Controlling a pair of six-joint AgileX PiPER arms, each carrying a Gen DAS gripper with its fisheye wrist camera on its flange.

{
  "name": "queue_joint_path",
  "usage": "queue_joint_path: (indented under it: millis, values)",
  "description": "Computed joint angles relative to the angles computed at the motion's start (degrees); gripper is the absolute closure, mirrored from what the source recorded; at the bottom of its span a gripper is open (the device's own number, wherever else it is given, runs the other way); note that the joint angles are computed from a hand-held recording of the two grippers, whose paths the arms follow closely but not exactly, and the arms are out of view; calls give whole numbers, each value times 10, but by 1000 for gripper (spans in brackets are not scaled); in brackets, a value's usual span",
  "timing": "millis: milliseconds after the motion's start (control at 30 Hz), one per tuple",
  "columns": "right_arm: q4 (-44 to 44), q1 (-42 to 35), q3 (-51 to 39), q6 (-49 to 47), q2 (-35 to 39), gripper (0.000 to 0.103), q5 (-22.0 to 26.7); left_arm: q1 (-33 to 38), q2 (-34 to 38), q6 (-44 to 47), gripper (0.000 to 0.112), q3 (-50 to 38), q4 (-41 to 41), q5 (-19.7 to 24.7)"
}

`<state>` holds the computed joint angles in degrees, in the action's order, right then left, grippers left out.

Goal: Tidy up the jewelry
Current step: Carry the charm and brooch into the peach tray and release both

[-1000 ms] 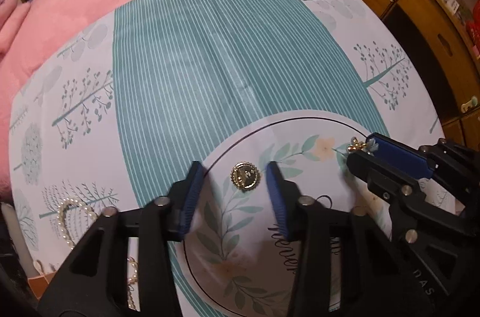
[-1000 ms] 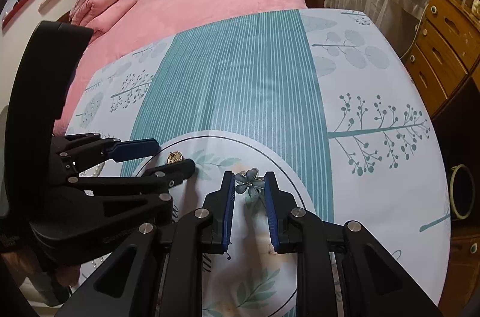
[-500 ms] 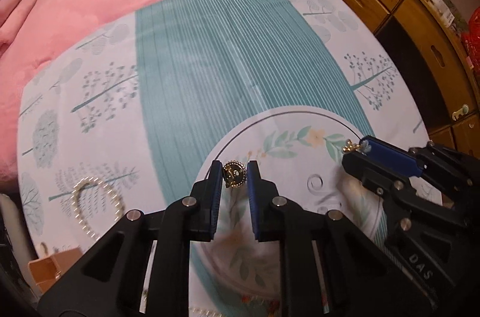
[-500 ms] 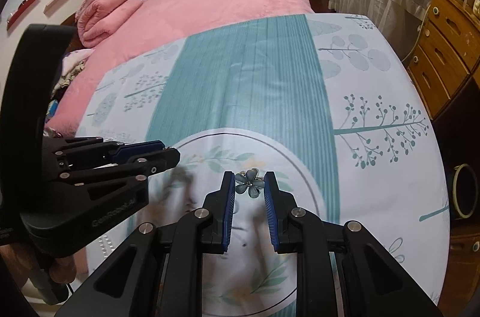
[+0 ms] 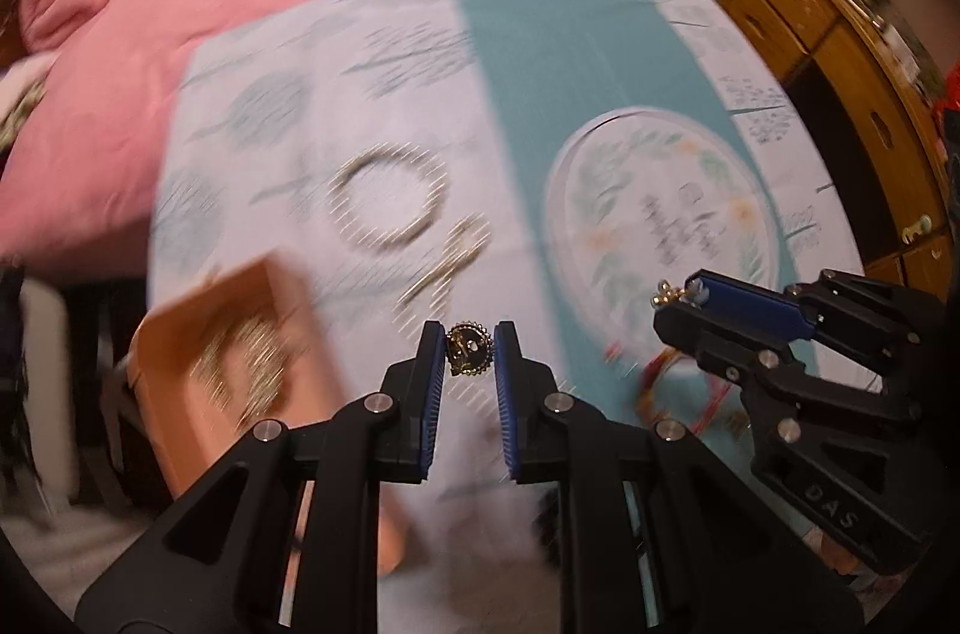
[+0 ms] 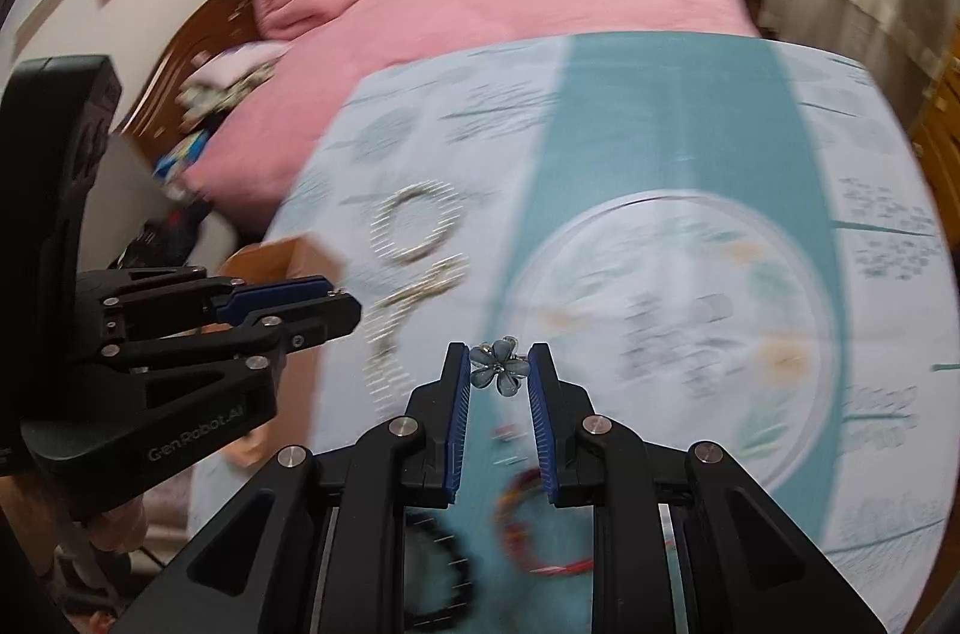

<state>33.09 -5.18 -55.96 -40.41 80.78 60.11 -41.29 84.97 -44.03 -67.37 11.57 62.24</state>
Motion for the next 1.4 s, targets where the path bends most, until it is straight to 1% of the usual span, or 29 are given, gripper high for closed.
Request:
queue_joint_path:
  millis: [100,133,267,367,533,767,833,867,900,967,1000,1033,1100,1233,1400]
  values:
    - [-4,86,29,43,-43,84,-5,10,-71,-30,98,68,12,18]
    - [-6,115,35,60,-56,84,-7,22,-103,-36,98,95,12,26]
    - [-23,247,43,138,-80,84,-37,78,-186,-35,98,163,13,43]
    - [-50,336,34,202,-78,84,-67,127,-237,-11,98,199,9,45]
    - [-106,438,-3,289,-38,84,-112,209,-274,60,98,225,-12,27]
    - [-166,492,-30,357,10,83,-138,218,-244,102,98,207,-8,7]
    - [-169,497,-31,369,13,78,-135,225,-237,121,97,199,-17,5]
    - [-163,495,-25,364,10,72,-138,228,-234,128,97,197,-20,5]
    - [-166,496,-18,368,2,64,-144,229,-234,131,96,196,-21,6]
    - [-175,500,-7,376,-11,61,-153,231,-237,137,91,196,-24,6]
    - [-176,501,-5,377,-15,61,-152,230,-239,139,83,196,-27,8]
    - [-174,500,-2,376,-19,61,-152,232,-242,142,72,198,-31,8]
    - [-174,500,6,379,-34,61,-153,229,-249,138,60,200,-35,9]
    - [-183,502,26,399,-73,61,-145,195,-257,114,59,196,-25,22]
    - [-192,481,71,419,-147,61,-114,135,-262,80,59,184,-18,32]
